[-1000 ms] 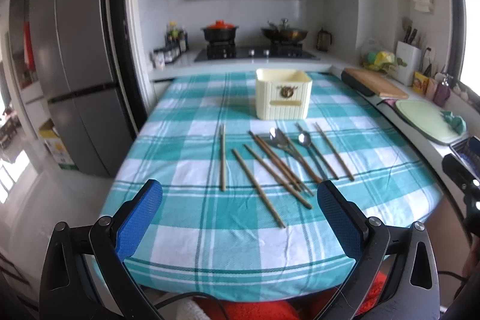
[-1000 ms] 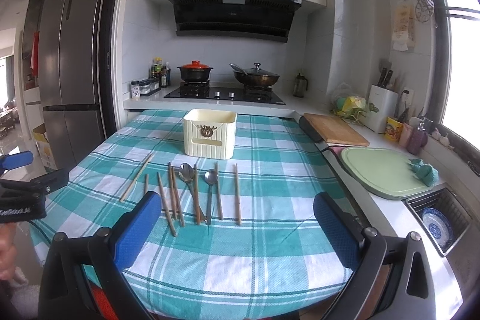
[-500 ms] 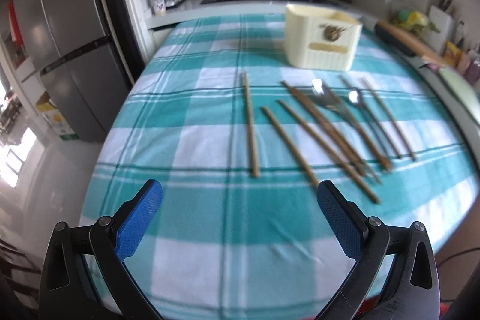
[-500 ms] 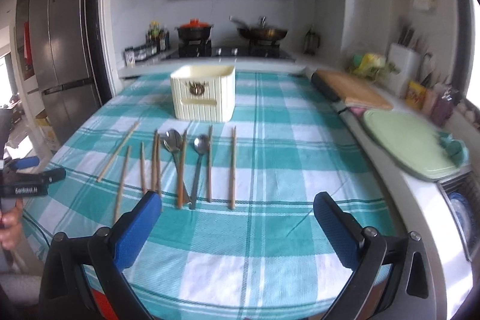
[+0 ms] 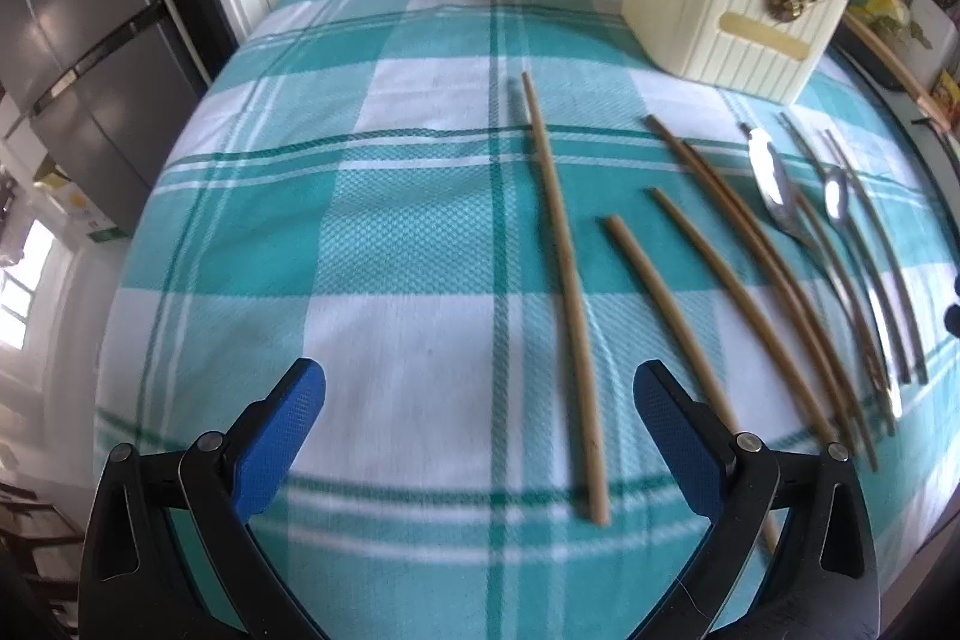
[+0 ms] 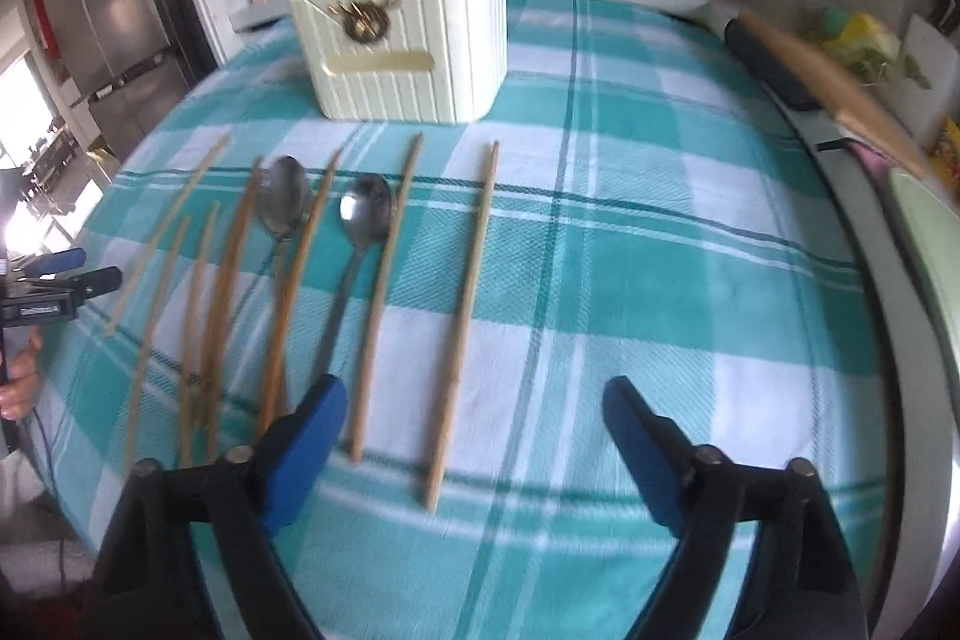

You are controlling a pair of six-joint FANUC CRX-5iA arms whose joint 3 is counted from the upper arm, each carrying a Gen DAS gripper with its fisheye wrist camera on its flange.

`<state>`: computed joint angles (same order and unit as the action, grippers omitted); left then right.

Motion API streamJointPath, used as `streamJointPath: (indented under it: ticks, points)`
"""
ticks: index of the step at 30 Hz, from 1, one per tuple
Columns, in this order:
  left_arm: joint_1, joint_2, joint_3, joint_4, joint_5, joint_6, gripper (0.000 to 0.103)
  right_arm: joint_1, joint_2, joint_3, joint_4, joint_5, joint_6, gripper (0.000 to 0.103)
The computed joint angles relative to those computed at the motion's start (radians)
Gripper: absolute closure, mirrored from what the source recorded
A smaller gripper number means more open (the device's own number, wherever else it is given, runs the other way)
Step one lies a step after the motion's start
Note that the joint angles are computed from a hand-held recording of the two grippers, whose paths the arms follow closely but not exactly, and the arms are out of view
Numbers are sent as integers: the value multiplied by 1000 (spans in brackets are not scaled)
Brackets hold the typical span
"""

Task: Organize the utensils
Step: 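Move the right tool down toward the single wooden chopstick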

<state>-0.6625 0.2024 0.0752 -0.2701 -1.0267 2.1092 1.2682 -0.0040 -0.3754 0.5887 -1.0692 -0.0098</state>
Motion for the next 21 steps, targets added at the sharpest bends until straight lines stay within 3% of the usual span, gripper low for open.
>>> streamJointPath:
  ticks: [6, 8, 12, 14, 17, 21]
  points:
    - [11, 73, 70, -17, -47, -45, 0, -76, 52, 38, -78, 93, 149, 33]
    - [26, 91, 90, 4, -53, -70, 0, -102, 80, 67, -126, 98, 215, 39]
    - [79, 142, 139, 99, -74, -158, 0, -129, 113, 98, -127, 79, 276, 39]
    - [93, 183, 193, 127, -118, -188, 0, -152, 128, 120, -151, 85, 345, 38]
    - [107, 276, 333, 157, -246, -229, 0, -196, 150, 163, -201, 90, 443, 38]
    - [116, 394, 512, 177, -370, -270, 1, -239, 192, 213, -209, 88, 511, 48]
